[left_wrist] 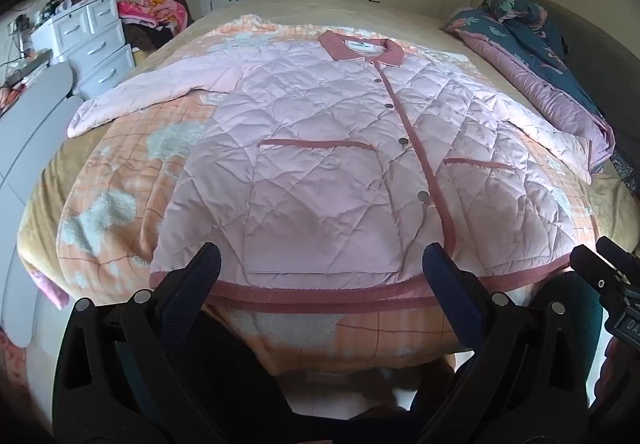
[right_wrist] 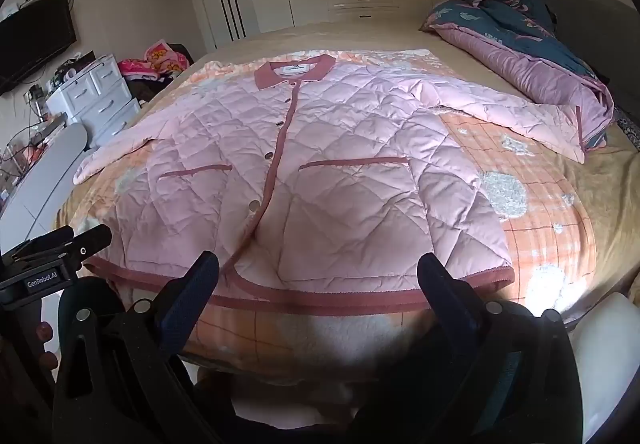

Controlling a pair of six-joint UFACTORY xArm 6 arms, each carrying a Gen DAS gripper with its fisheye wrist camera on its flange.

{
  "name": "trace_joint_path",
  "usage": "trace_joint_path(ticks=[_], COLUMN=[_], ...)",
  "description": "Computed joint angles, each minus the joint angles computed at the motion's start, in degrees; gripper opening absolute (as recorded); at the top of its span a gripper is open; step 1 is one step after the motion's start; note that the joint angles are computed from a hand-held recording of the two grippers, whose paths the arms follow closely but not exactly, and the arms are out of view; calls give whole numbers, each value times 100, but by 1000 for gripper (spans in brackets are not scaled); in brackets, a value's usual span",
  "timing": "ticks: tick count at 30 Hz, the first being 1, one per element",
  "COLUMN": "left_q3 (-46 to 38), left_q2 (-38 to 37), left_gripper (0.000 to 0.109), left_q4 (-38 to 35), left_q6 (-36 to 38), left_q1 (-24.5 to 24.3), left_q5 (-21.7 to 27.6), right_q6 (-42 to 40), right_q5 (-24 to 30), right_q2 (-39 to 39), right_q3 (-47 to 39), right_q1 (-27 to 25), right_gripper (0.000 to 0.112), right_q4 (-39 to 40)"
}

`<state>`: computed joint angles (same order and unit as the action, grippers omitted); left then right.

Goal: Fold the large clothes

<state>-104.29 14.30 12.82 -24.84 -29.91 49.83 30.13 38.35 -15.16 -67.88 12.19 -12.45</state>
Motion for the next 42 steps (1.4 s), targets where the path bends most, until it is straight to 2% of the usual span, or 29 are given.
trace_joint_path(ticks=[12, 22, 42], left_q3=[20, -324, -290], left_q2=[-15, 179, 175], left_gripper=[95, 95, 95], left_q4=[-23, -19, -108], left_q6=[43, 28, 110], left_q1=[8, -48, -19], left_q5=[25, 176, 83], right_q6=[102, 21, 16], right_q5=[133, 163, 197], right_q2=[-31, 58, 89], right_q3=[-80, -182, -200], right_q1=[74, 86, 107], right_gripper=[99, 99, 99], right_q4=[-64, -63, -78])
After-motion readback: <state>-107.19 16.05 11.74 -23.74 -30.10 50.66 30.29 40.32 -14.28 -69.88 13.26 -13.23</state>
